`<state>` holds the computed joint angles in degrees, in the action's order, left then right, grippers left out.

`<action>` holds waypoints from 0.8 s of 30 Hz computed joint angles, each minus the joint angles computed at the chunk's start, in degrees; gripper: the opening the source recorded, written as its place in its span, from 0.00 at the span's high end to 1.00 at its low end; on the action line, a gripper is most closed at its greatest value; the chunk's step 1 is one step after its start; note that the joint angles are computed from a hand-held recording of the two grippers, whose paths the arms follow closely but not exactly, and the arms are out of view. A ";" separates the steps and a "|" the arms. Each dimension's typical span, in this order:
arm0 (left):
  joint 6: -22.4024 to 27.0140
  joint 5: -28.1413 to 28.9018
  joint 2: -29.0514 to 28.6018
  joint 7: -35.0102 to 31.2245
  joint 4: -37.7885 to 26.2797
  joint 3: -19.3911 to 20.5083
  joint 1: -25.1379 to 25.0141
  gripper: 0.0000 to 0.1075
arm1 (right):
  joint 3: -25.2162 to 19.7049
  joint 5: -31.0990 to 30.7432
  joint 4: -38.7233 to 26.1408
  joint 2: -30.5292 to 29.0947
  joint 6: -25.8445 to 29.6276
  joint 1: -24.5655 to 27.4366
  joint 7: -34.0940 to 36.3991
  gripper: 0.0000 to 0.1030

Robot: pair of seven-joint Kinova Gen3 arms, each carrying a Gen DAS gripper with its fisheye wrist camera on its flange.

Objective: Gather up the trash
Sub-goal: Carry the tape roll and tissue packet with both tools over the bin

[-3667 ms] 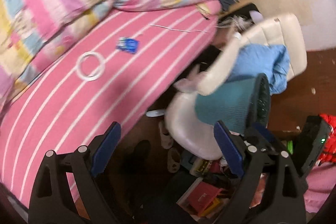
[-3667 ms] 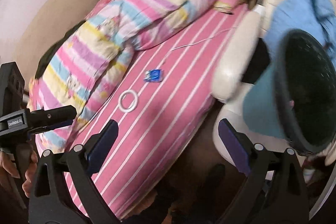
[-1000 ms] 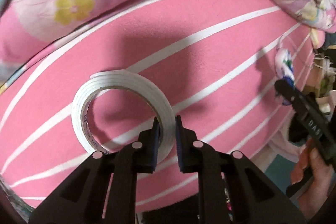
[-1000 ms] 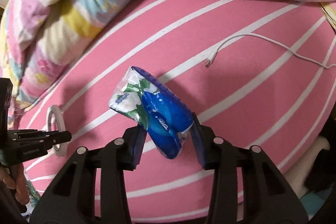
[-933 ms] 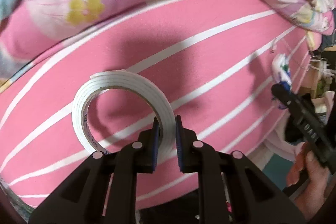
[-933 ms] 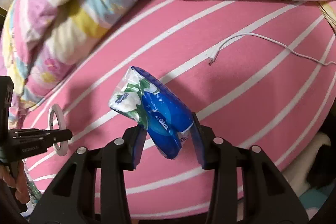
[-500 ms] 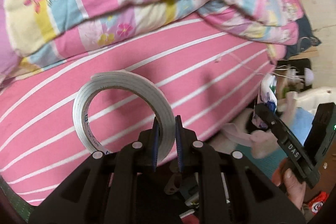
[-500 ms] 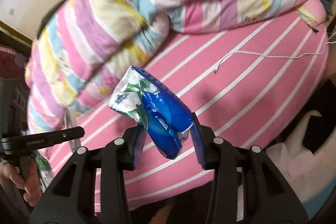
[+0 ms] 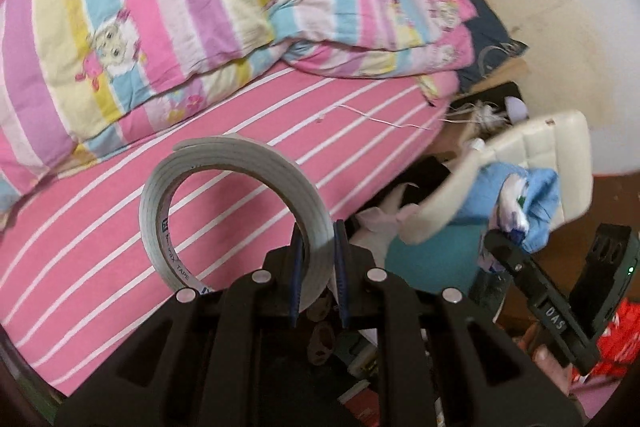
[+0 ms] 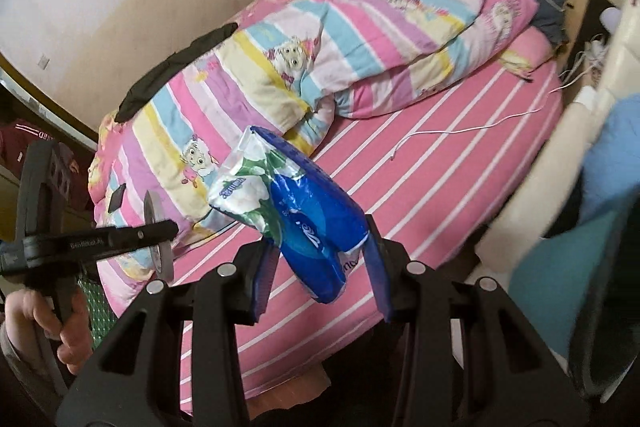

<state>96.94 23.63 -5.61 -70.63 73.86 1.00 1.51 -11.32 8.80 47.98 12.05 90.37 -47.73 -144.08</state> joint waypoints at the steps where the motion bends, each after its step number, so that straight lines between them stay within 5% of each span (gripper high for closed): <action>1: 0.51 0.17 0.08 -0.05 -1.16 0.31 0.30 0.87 | 0.00 0.98 -0.75 -0.60 1.30 -0.90 -1.02 0.60; 10: 3.56 -0.78 3.99 5.00 -14.69 6.13 6.56 0.87 | -1.66 5.50 -2.09 -5.94 7.92 -1.57 -4.95 0.60; 19: 3.83 -8.12 15.68 13.99 -30.94 12.85 21.56 0.87 | -2.40 1.55 6.39 -15.49 6.50 9.51 -1.88 0.60; 24: 7.51 -11.72 25.04 16.29 -43.97 12.92 32.02 0.87 | 0.11 -2.53 12.25 -21.61 5.68 16.07 0.09 0.60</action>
